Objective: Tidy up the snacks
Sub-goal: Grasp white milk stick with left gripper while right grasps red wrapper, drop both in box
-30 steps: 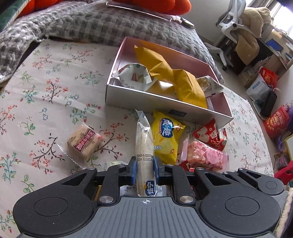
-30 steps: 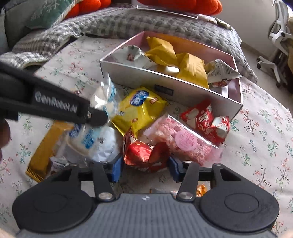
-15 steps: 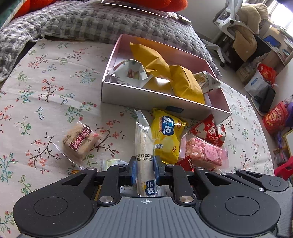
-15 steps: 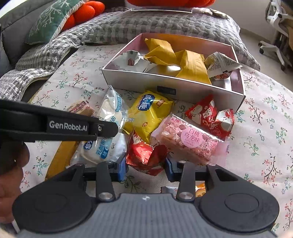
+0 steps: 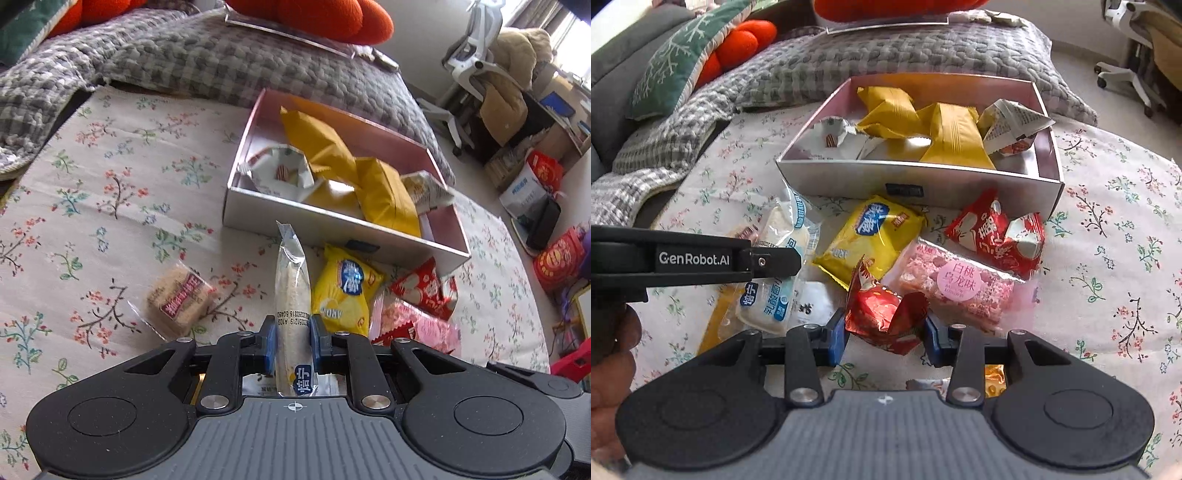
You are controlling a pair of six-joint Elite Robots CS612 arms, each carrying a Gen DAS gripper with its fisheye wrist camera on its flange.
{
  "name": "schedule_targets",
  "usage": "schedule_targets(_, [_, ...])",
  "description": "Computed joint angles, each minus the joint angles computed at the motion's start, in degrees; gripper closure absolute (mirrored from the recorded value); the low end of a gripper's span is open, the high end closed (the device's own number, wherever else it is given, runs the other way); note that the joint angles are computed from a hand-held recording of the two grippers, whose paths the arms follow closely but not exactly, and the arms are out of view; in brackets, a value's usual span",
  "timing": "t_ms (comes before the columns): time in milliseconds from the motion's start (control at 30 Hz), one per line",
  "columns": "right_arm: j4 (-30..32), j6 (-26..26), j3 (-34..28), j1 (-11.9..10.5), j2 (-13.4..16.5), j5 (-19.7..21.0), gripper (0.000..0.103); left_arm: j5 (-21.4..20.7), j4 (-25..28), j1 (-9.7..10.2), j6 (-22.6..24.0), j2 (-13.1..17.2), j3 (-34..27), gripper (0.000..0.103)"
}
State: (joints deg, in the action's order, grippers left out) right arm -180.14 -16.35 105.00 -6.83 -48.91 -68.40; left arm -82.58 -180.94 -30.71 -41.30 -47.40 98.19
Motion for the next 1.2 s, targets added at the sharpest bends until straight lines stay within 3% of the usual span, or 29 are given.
schedule_targets(300, [-2.4,2.5,0.1,-1.2,-0.5,4.3,0.065,3.3,-6.9,0.01,3.4,-0.1,-0.2,0.087])
schedule_targets(500, [-4.3,5.7,-1.5,-1.8,0.5,5.7,0.065,2.4,-9.3,1.04,4.9,1.8,-3.5,0.087])
schedule_targets(833, [-5.7,11.0,-6.3,-2.0,3.4,8.8,0.065,0.9,-11.3,3.03,3.3,5.7,-9.6,0.087])
schedule_targets(1000, [-7.5,12.6,-8.2,-1.5,4.7,8.6,0.065,-0.5,-11.0,4.28,2.0,8.2,-13.5,0.087])
schedule_targets(1200, [-9.4,12.4,-10.4,-0.4,6.5,7.1,0.065,-2.7,-6.3,5.06,2.9,10.6,-16.8,0.086])
